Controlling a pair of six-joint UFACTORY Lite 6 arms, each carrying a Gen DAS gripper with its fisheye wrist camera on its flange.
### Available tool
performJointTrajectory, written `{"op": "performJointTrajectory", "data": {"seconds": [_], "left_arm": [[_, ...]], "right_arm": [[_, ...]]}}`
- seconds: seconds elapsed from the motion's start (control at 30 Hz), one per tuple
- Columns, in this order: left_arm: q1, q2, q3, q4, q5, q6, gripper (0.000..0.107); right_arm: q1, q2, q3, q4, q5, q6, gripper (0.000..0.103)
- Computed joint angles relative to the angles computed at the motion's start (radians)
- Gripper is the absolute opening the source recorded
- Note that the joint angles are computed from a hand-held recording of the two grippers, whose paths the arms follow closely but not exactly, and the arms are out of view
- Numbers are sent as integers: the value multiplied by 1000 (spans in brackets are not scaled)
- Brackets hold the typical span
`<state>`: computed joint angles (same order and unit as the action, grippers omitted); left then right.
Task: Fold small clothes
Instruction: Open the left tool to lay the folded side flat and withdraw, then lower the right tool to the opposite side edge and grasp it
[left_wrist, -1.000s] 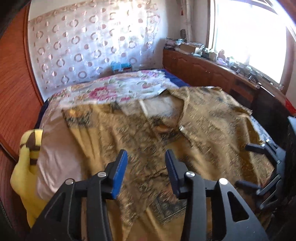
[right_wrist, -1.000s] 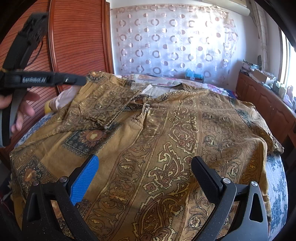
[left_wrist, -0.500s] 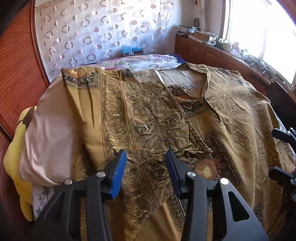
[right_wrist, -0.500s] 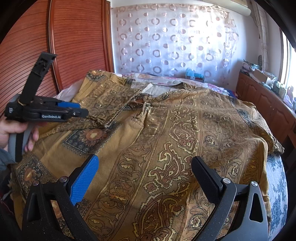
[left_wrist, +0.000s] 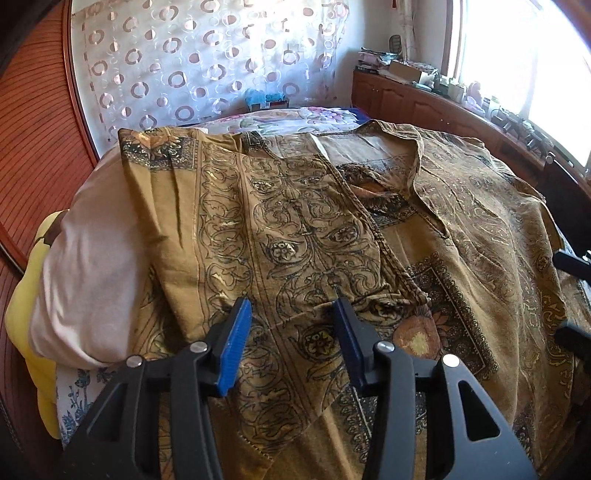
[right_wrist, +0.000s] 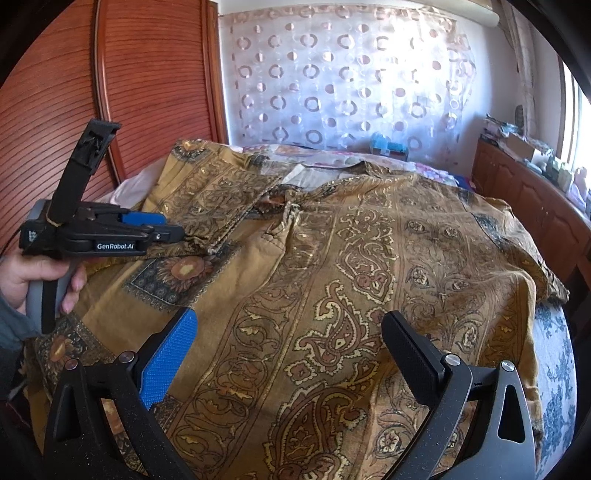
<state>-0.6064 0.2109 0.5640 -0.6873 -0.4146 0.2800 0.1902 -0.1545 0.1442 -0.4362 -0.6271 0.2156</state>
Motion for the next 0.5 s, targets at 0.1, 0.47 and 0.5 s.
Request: {"op": "performJointTrajectory", "data": {"seconds": [0.1, 0.47, 0.5], "left_arm": [[0, 12, 17, -8, 6, 13, 49], [0, 22, 35, -36, 12, 44, 50], [-4, 24, 37, -44, 12, 48, 50]], "right_arm": [[-108, -56, -14, -83, 8, 26, 101], [-763, 163, 364, -750, 3, 326, 97], [-791, 212, 422, -779, 15, 345, 96]]}}
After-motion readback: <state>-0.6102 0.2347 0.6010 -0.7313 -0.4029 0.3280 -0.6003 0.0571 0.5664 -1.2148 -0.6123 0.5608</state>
